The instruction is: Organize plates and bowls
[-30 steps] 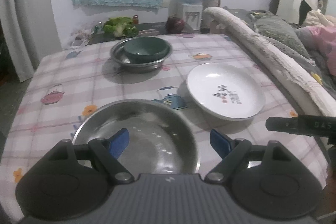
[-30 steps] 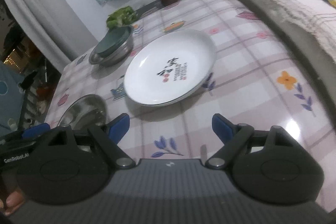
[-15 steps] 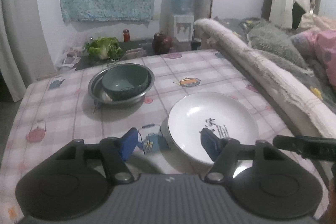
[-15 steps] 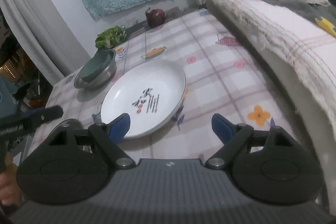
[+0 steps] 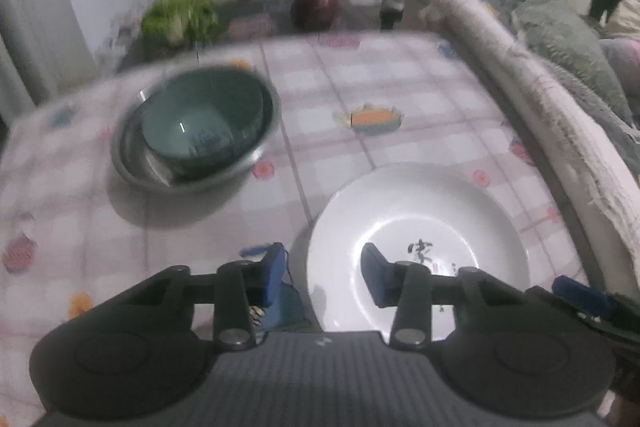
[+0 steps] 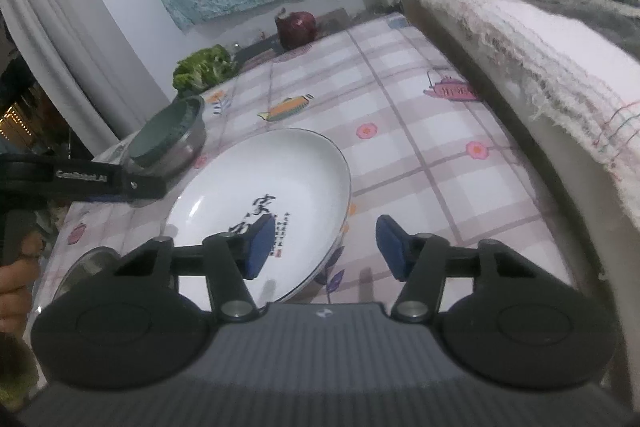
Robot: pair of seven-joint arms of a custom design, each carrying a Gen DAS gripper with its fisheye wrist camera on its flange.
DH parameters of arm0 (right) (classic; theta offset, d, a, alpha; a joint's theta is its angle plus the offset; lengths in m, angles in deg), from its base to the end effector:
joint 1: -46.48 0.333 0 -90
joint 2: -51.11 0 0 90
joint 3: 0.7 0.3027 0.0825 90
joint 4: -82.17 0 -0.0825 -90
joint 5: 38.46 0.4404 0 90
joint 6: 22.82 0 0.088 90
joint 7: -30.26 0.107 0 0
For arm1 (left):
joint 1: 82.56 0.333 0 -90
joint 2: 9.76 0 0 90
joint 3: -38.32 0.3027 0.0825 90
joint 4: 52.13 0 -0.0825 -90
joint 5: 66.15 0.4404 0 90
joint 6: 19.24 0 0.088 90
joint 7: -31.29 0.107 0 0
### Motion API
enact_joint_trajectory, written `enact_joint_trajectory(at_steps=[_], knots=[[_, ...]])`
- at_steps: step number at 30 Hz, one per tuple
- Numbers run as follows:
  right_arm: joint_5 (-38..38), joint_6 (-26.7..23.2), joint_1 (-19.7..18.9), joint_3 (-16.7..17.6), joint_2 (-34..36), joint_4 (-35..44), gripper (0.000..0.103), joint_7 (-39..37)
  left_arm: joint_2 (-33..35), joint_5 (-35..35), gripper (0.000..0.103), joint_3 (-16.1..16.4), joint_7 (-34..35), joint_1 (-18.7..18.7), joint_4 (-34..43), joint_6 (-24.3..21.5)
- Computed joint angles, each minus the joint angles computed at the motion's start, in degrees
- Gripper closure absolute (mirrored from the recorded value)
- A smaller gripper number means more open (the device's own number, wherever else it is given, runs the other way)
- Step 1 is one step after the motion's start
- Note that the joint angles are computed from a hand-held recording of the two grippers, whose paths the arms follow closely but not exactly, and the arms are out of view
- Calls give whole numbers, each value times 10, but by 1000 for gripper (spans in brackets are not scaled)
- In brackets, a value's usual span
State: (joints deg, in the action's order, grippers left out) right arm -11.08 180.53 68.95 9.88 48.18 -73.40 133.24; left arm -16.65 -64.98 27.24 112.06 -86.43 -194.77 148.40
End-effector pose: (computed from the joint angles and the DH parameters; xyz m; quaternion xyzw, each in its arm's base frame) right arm 0.4242 0.2077 0.2804 -0.5852 0.6956 -0.1523 0.3880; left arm 0.5247 -0.1408 0.3399 -0.6367 0.7208 -0.2209 0.1621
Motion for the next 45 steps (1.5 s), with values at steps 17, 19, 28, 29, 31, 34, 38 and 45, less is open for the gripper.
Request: enact_joint_trajectory(at_steps=[17, 19, 28, 29, 31, 34, 38, 45], knots=[[-263, 10, -31, -56, 54, 28, 77, 210, 70, -34, 72, 20, -13, -14, 74, -55], [-280, 11, -35, -57, 57, 29, 77, 226, 81, -49, 72, 21, 0, -15, 86, -70], [-405, 2, -67, -64, 65, 39, 80, 325, 89, 31, 72, 28, -57, -25, 95, -90], [-415, 0, -69, -64, 63, 39, 80, 332, 84, 40, 72, 27, -63, -26, 91, -90], [-425, -7, -70, -64, 55, 35, 80, 335, 71, 53, 72, 25, -73, -26, 80, -92], [-395, -22, -59, -61, 37, 22, 80, 298, 42, 36, 72, 19, -56, -25, 53, -91], [-361, -37, -52, -57, 7, -4, 80, 264, 4, 5, 72, 9, -31, -27, 12, -88], [-324, -50, -57, -33, -47, -57, 80, 236, -65, -24, 71, -7, -15, -37, -62, -77]])
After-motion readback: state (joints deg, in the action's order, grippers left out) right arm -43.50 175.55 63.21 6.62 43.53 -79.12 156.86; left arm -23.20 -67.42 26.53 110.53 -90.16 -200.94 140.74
